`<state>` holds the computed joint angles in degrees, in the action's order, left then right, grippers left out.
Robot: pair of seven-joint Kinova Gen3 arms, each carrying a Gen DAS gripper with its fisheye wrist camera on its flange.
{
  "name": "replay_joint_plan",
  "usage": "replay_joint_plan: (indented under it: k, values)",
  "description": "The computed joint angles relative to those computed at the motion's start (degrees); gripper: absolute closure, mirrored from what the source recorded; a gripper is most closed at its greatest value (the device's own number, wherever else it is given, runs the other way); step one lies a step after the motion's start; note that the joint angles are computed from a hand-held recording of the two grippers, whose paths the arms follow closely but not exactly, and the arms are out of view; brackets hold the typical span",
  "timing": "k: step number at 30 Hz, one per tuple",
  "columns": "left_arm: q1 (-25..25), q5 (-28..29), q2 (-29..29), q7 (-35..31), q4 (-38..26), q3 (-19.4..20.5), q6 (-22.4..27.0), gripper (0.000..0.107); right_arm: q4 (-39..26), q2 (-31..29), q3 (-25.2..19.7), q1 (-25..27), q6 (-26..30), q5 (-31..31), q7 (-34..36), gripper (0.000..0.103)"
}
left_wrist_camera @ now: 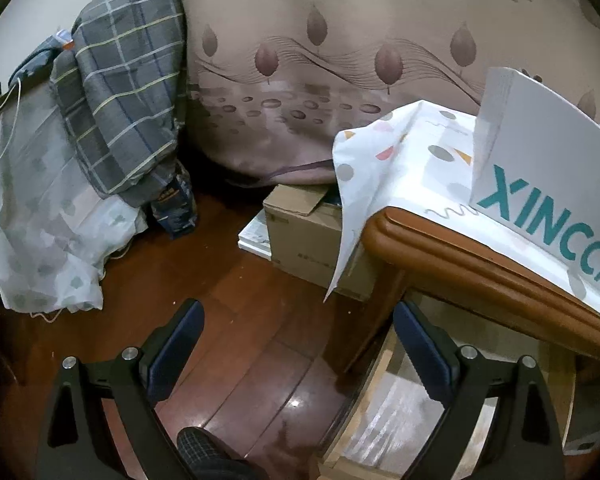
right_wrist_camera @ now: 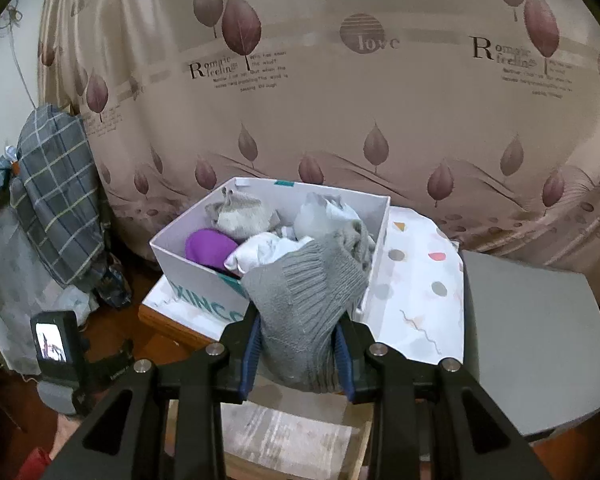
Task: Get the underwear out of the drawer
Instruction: 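Carry the grey knit sock into the white shoe box with the right gripper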
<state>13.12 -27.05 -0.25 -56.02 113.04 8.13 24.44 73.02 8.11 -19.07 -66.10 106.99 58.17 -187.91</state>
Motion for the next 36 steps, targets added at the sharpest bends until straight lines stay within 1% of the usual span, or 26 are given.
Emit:
replay_joint_plan:
  k: [4, 11, 13, 15, 18, 24, 26, 29, 33, 36]
  values:
    - [-0.66, 2.39, 0.22, -1.49, -0.52, -0.66, 0.28, 0.013, -2.92, 0.89, 1.36, 1.86, -1.63, 0.29, 5.31, 0.071]
    - [-1.68, 6.23, 0.16, -5.18, -0.9, -1.28, 0.35, 0.013, -7.82, 3.34, 5.28, 5.72, -5.76, -1.53, 14.2, 0.071]
    - [-1.74, 6.16, 0.11, -5.26, -0.92, -1.17, 0.51, 0.013, -8.5, 4.0, 6.48, 6.54, -6.69, -2.14, 15.38, 0.071]
    - [-1.9, 6.78, -0.02, -6.03, -0.81, -1.23, 0.23, 0.013, -9.03, 4.47, 7.55, 8.19, -8.62, -4.09, 16.84, 0.071]
    - [-1.93, 5.94, -0.1, -5.25, -0.57, -1.01, -0.1, 0.013, -10.1, 5.84, 8.98, 9.94, -10.08, -6.17, 19.46, 0.071]
    - [-1.97, 6.15, -0.1, -5.39, -0.71, -0.93, 0.12, 0.013, -11.33, 7.93, 11.58, 12.73, -13.36, -10.1, 22.2, 0.07]
    - [-1.91, 4.9, -0.07, -4.16, -0.69, -0.75, 0.1, 0.013, -12.51, 9.12, 12.47, 13.29, -13.28, -10.69, 23.68, 0.07]
    - [-1.9, 5.71, 0.04, -5.0, -1.01, -0.87, 0.33, 0.013, -13.9, 10.52, 13.88, 14.33, -13.61, -12.04, 25.19, 0.069]
    - [-1.98, 5.57, -0.1, -5.22, -0.77, -0.95, 0.07, 0.013, -14.4, 11.29, 15.34, 15.55, -15.0, -13.46, 24.85, 0.066]
    - [-2.02, 6.78, 0.05, -6.54, -1.0, -1.01, 0.27, 0.013, -14.55, 11.83, 16.14, 16.85, -16.11, -14.86, 24.21, 0.064]
